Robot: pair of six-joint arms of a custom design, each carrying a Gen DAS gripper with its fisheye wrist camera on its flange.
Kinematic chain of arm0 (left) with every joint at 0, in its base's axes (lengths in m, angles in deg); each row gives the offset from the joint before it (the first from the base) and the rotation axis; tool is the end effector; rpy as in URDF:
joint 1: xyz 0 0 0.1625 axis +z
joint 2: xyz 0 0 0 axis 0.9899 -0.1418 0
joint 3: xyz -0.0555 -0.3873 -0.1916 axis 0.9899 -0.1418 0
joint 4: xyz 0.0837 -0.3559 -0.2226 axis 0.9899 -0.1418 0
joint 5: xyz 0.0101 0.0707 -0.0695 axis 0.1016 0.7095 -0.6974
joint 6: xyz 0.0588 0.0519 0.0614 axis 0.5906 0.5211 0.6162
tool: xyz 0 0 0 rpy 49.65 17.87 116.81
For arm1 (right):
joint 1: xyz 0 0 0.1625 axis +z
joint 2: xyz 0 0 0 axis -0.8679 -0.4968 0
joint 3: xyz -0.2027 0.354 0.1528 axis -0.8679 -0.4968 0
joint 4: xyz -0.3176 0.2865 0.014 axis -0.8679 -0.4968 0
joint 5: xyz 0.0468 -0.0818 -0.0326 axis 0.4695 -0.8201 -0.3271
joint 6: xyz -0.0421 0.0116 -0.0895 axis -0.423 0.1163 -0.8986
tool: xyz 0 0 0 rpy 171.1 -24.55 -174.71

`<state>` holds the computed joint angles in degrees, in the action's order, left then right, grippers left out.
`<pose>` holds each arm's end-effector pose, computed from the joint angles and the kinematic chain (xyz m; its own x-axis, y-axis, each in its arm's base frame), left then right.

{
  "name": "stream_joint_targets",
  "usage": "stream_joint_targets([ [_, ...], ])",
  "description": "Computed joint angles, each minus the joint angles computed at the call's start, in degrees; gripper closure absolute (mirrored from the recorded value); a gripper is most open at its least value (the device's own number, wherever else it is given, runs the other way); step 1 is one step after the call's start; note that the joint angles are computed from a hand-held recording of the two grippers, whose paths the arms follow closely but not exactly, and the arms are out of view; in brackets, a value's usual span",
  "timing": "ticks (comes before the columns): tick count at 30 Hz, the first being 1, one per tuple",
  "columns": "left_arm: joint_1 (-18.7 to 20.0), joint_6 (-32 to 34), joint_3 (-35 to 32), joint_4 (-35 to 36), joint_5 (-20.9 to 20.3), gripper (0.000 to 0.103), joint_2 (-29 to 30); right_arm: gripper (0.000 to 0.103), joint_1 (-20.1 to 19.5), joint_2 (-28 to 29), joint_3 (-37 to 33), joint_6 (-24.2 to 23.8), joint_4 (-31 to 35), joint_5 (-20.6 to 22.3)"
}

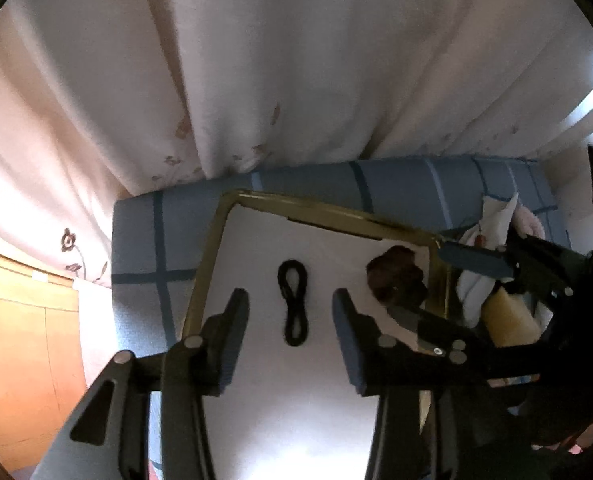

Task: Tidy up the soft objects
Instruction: 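Open the left gripper over the tray while the right gripper releases the scrunchie, then move both grippers back toward the sponge and towel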

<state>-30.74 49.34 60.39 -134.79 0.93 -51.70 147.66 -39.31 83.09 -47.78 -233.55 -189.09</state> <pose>-0.3452 -0.7233 -0.0210 -0.6209 0.5858 -0.5208 0.6051 0.7806 0.1566 0.0589 -0.6554 0.2385 -0.8473 -0.0281 0.5303 -0.2388 0.9121 -0.3332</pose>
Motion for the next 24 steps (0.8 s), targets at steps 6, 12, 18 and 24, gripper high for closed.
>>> stream_joint_targets([
  [6, -0.6, -3.0, 3.1, -0.7, -0.7, 0.055, -2.6, 0.042, 0.3, -4.5, 3.7, 2.2, -1.2, 0.1],
  [12, -2.5, -3.2, 6.5, -0.9, -2.6, 0.053, -3.6, 0.042, -0.9, -11.9, 11.0, 6.7, -4.4, -0.6],
  [18, -4.6, -1.7, 8.2, -0.7, -4.8, 0.048, -2.8, 0.042, -4.1, -21.0, 20.1, 12.9, -8.2, -4.1],
  [24, -6.9, -0.9, 8.9, -0.2, -7.2, 0.044, -1.2, 0.042, -8.6, -28.2, 26.4, 16.9, -8.7, -6.7],
])
